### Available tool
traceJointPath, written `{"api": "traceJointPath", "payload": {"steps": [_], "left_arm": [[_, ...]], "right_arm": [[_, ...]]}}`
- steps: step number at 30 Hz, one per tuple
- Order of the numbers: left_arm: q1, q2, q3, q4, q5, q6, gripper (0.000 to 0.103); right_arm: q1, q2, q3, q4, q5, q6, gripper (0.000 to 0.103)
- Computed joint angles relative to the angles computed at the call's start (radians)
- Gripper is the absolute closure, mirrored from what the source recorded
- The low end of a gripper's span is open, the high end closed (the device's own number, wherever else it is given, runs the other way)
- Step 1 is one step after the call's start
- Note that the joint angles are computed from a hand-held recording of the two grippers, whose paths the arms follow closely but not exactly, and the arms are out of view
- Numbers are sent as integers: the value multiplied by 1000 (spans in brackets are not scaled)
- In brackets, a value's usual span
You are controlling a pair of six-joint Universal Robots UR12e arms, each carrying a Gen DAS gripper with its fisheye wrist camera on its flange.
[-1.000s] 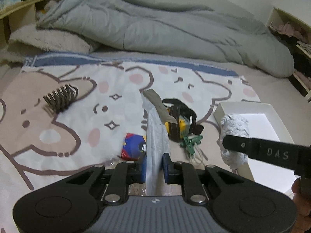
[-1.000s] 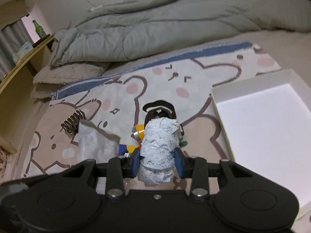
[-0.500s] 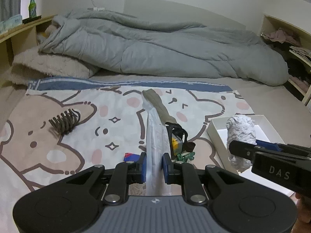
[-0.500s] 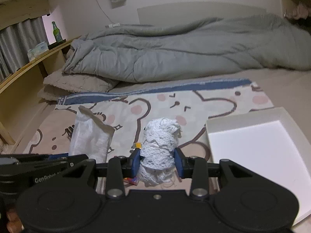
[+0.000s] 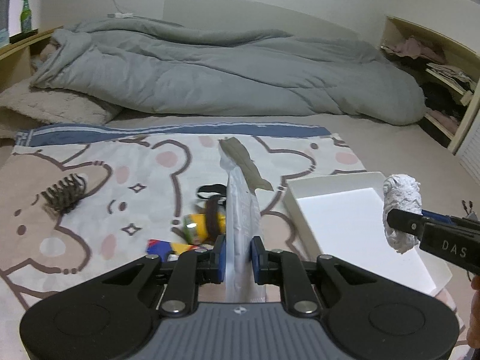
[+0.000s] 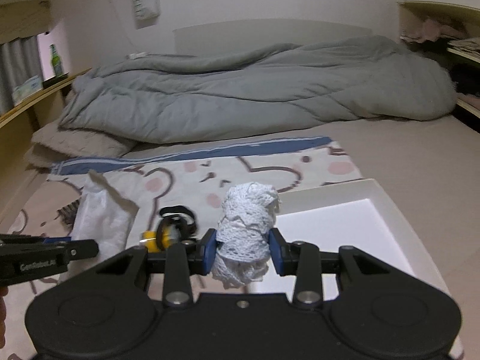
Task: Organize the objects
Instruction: 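Carry the lace bundle and grey strip into the white box with both grippers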
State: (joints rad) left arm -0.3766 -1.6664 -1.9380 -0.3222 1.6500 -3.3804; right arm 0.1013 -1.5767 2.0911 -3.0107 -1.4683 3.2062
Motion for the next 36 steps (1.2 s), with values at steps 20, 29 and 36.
{"api": "traceJointPath", "payload": {"steps": [20, 29, 36], "left_arm": [[-78, -93, 92, 34, -166, -86, 85], [-90, -147, 162, -44, -232, -110, 85], [-67, -179, 170, -90, -385, -152, 84]], "right_arm": [[-131, -44, 46, 40, 4, -13, 65], [-150, -35, 38, 110, -22, -49, 65], [-155, -29, 24, 188, -43, -78, 65]]}}
